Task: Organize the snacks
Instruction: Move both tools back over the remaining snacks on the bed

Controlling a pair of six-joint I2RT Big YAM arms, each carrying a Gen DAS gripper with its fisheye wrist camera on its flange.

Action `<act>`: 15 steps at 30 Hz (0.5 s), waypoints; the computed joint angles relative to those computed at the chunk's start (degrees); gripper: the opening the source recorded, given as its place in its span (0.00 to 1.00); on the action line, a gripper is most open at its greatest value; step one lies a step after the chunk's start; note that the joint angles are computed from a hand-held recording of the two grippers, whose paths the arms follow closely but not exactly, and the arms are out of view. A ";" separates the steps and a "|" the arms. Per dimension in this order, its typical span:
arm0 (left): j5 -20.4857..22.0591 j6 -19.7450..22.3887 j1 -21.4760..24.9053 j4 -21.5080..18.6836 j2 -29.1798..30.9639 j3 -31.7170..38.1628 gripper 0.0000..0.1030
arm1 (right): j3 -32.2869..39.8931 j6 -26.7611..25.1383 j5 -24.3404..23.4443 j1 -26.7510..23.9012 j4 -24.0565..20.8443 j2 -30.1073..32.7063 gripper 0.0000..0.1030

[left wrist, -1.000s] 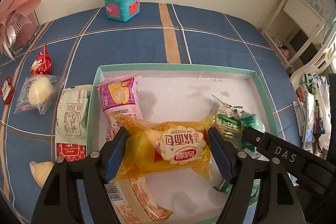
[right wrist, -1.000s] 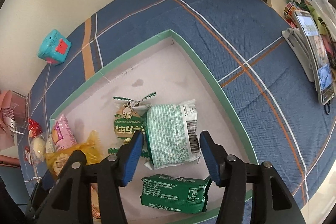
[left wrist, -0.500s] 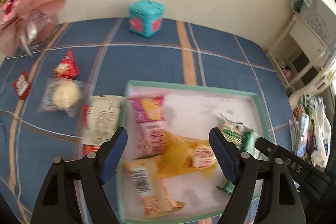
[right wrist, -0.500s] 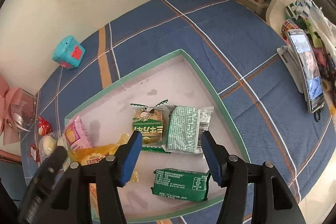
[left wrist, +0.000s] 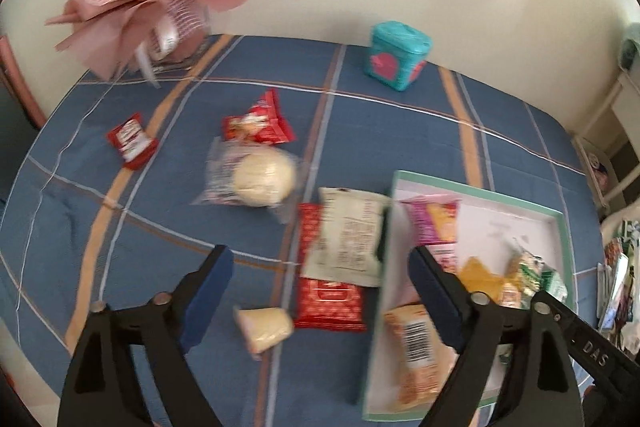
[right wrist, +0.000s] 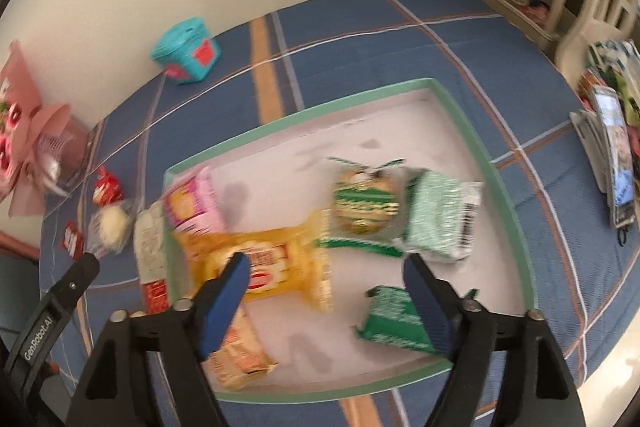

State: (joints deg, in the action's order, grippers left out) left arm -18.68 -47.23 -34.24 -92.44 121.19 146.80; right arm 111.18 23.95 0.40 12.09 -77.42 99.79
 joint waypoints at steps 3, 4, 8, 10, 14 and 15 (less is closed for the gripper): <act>-0.57 -1.02 0.72 1.92 -3.37 -5.67 0.92 | 0.02 -0.05 -0.38 1.55 0.64 -0.02 0.90; -0.54 -1.43 1.04 2.50 -4.45 -7.41 0.92 | 0.06 -0.05 -0.55 2.19 0.91 -0.01 0.93; -1.22 -1.79 1.97 3.81 -7.76 -12.41 0.96 | 0.62 -0.51 -0.97 4.21 1.52 0.30 1.00; -1.56 -2.22 2.53 4.73 -9.83 -15.55 0.97 | 0.84 -0.62 -1.51 5.37 1.97 0.48 1.00; -1.40 -2.81 3.81 6.12 -13.23 -20.71 0.97 | 1.18 -0.95 -2.26 7.56 2.95 0.85 1.00; -1.31 -2.96 4.19 6.68 -14.20 -22.18 0.97 | 1.28 -1.13 -2.37 8.13 3.18 0.97 1.00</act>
